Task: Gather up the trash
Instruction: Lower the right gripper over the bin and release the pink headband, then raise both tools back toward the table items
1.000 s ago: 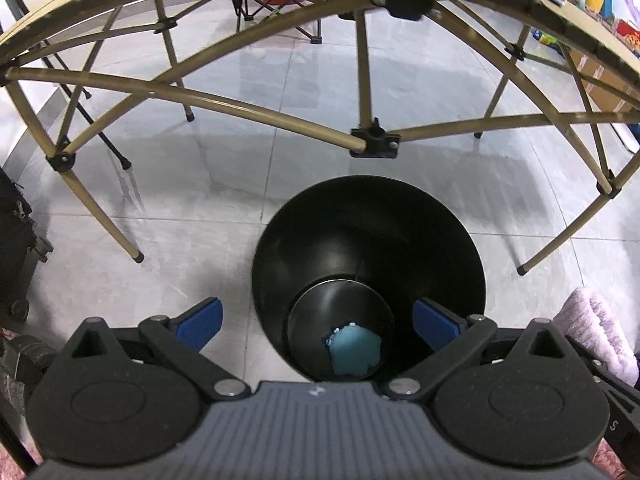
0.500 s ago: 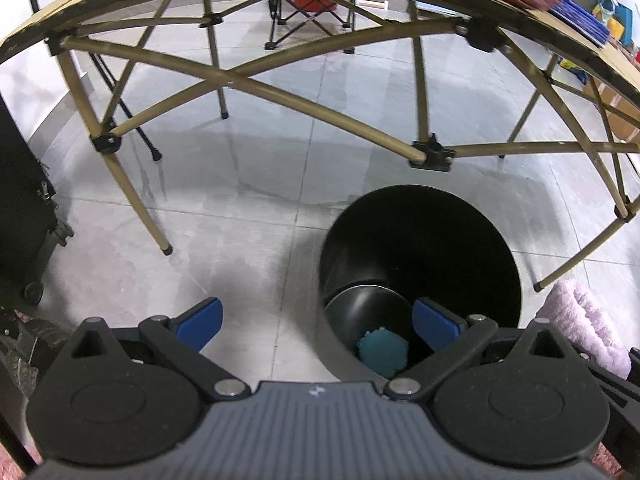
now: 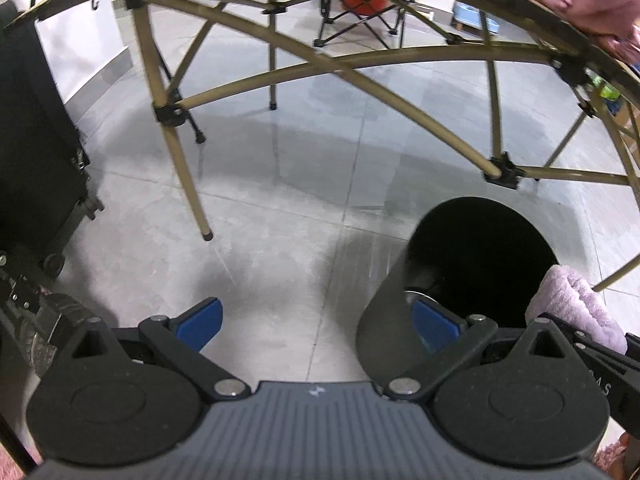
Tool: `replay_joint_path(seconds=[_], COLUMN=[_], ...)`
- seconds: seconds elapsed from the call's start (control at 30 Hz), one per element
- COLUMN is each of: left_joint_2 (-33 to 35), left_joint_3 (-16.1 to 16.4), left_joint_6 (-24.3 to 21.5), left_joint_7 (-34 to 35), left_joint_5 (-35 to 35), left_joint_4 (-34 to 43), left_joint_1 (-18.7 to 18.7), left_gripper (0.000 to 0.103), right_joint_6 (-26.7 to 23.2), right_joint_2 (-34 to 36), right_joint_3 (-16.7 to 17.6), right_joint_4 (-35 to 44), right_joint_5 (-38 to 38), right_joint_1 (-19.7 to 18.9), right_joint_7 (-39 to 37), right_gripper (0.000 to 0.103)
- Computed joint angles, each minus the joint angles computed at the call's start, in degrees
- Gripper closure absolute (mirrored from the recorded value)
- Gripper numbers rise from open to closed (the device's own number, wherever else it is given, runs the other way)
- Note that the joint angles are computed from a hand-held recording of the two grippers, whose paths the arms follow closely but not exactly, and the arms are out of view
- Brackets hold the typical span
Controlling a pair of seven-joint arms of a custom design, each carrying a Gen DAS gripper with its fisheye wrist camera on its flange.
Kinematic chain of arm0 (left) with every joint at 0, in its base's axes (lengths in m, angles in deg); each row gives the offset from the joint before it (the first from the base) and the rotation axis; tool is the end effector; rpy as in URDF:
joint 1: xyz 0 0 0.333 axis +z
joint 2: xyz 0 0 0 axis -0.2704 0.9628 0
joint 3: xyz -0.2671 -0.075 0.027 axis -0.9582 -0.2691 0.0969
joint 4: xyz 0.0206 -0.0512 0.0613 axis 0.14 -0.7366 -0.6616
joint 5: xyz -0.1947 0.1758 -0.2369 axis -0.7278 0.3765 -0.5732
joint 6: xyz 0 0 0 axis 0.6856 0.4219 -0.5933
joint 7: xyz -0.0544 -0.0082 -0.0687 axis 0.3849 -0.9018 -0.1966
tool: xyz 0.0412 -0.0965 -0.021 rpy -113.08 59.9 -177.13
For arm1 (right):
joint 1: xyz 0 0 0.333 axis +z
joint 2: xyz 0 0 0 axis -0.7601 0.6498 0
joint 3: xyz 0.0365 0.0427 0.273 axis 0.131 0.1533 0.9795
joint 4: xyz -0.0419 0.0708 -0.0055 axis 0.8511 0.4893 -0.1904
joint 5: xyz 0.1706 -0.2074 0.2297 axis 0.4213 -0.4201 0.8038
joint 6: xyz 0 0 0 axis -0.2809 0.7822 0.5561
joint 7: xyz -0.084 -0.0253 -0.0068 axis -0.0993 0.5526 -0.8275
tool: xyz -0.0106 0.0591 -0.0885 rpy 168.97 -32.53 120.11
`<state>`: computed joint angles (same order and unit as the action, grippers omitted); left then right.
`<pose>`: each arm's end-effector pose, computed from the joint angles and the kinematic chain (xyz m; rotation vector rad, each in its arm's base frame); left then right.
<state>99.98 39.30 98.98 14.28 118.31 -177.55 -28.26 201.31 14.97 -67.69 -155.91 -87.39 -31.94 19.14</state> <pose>0.5428 -0.1716 0.3198 -2.2079 1.5899 -0.4895 0.5661 0.2100 0.2870 -1.9233 1.6424 -0.3970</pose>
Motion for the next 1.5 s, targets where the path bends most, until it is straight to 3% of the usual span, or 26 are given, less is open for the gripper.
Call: replay_joint_path(seconds=[0.43, 0.7, 0.8, 0.87, 0.93, 1.03, 1.5], left_joint_2=[0.2, 1.4, 1.4, 1.3, 1.1, 1.1, 0.2], left_joint_3=[0.9, 1.4, 1.6, 1.7, 1.6, 1.5, 1.6], left_joint_6=[0.1, -0.9, -1.3, -1.4, -1.4, -1.5, -0.6], left_joint_7=[-0.2, 0.3, 0.0, -0.2, -0.3, -0.3, -1.4], left_joint_5=[-1.3, -2.3, -2.5, -2.3, -2.1, -2.0, -0.4], left_joint_4=[-2.5, -1.4, -1.3, -1.4, -1.5, -1.5, -2.3], left_joint_1=[2.3, 2.4, 2.4, 2.3, 2.3, 2.3, 2.3], left_gripper=[0.0, 0.0, 0.0, 0.0, 0.0, 0.0, 0.0], right_joint_6=[-7.1, -10.7, -12.5, -13.7, -13.6, -13.0, -12.9], right_joint_2=[7.9, 12.2, 13.5, 14.2, 14.4, 14.2, 13.3], right_joint_3=[2.8, 0.0, -0.7, -1.5, -1.5, -1.1, -1.1], right_joint_4=[11.5, 18.2, 20.4, 21.6, 21.7, 21.4, 20.5], right_joint_5=[1.6, 1.4, 1.7, 1.4, 1.4, 0.6, -0.6], right_joint_1=[-0.5, 2.3, 2.3, 2.7, 2.4, 2.1, 2.2], right_joint_7=[-1.1, 1.6, 3.5, 4.9, 5.8, 5.4, 4.8], right_gripper=[0.074, 0.067, 0.055, 0.041, 0.016, 0.0, 0.0])
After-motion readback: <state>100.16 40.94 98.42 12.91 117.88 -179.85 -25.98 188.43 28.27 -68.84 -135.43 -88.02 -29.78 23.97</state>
